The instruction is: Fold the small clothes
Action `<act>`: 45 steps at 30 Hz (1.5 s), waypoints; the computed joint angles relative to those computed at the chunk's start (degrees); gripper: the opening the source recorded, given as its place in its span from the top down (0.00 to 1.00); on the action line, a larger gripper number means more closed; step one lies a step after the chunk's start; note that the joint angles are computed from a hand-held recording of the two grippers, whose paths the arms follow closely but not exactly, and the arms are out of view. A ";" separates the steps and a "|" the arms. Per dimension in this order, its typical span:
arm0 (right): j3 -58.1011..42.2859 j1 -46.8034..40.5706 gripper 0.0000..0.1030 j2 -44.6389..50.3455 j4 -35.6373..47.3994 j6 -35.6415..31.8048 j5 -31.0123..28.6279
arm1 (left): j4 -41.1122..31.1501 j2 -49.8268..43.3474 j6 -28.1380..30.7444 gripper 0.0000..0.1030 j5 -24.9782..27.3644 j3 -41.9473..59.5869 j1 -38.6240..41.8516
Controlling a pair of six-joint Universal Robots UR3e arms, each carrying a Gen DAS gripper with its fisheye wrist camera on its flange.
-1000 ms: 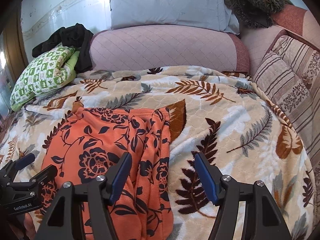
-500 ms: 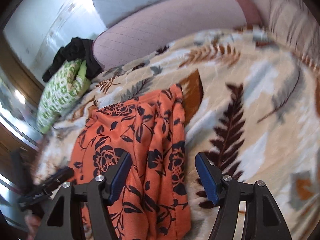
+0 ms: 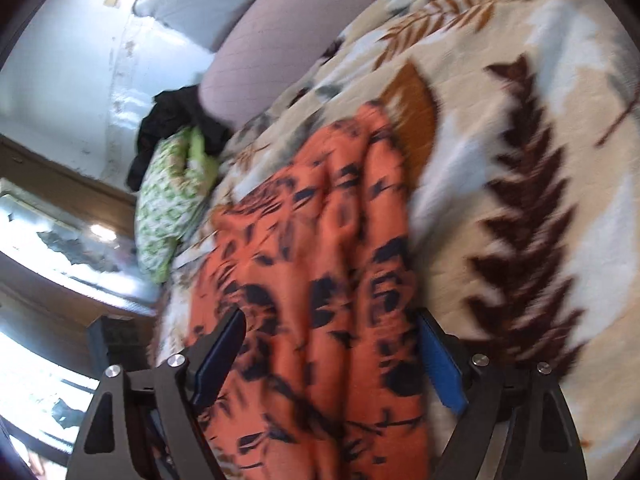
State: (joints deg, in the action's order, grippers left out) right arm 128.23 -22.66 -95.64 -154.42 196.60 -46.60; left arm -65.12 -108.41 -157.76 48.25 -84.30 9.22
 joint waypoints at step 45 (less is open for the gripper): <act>-32.76 64.31 0.32 5.37 24.34 28.16 -63.31 | -50.37 55.84 46.47 0.31 1.69 -17.60 55.11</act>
